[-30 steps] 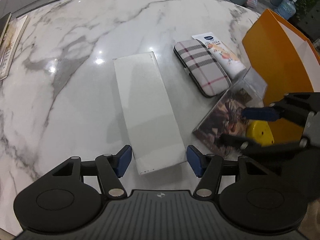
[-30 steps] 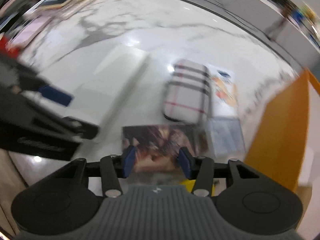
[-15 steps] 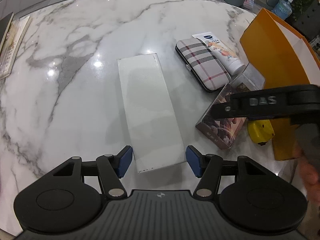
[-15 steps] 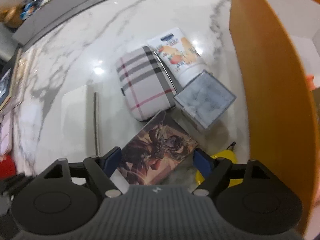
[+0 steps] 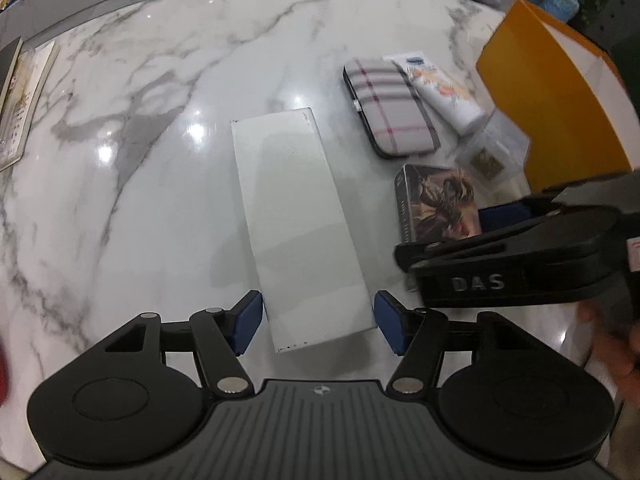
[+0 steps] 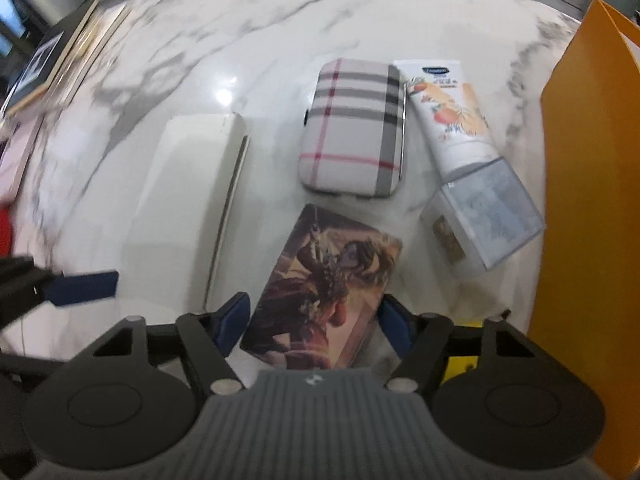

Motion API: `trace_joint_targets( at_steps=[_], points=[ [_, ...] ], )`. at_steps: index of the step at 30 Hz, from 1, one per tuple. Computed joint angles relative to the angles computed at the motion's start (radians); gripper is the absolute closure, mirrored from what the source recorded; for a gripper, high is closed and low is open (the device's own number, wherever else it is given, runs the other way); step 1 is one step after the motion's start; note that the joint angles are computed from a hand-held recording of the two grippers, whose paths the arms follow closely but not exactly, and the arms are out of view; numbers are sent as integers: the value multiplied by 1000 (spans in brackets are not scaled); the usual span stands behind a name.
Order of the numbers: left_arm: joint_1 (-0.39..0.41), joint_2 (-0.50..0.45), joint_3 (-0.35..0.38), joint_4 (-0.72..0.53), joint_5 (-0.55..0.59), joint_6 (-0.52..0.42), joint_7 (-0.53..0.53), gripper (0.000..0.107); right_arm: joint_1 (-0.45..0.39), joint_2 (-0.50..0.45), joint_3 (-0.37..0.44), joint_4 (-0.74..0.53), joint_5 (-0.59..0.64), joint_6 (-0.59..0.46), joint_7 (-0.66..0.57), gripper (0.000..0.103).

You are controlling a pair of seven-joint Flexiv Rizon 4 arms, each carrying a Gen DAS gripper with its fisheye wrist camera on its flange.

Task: Organize rigid objects
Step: 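Grasp the anime-print box with the right tool while the left tool grasps the white box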

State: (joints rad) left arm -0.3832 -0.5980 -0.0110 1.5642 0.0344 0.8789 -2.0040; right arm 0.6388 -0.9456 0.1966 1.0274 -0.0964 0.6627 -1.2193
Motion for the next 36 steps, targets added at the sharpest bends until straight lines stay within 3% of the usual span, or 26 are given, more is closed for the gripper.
trace_joint_targets(
  at_steps=[4,10,22,36],
  points=[
    [1,18,-9,15,-2,-30,20,36,-20,39,19,61,-3,-9,-95,38],
    [5,22,-1,51,-20,35,-31,34,-16,60,9,110,-34,14,-176,38],
    [-33,-52,53,-61,70,14,-151,31,11,28,-23,105,-96,89,-153,35],
    [-41,-72,56,-84,91,-7,-172,37,3,61,-26,182,-117,183,-155,41]
  ],
)
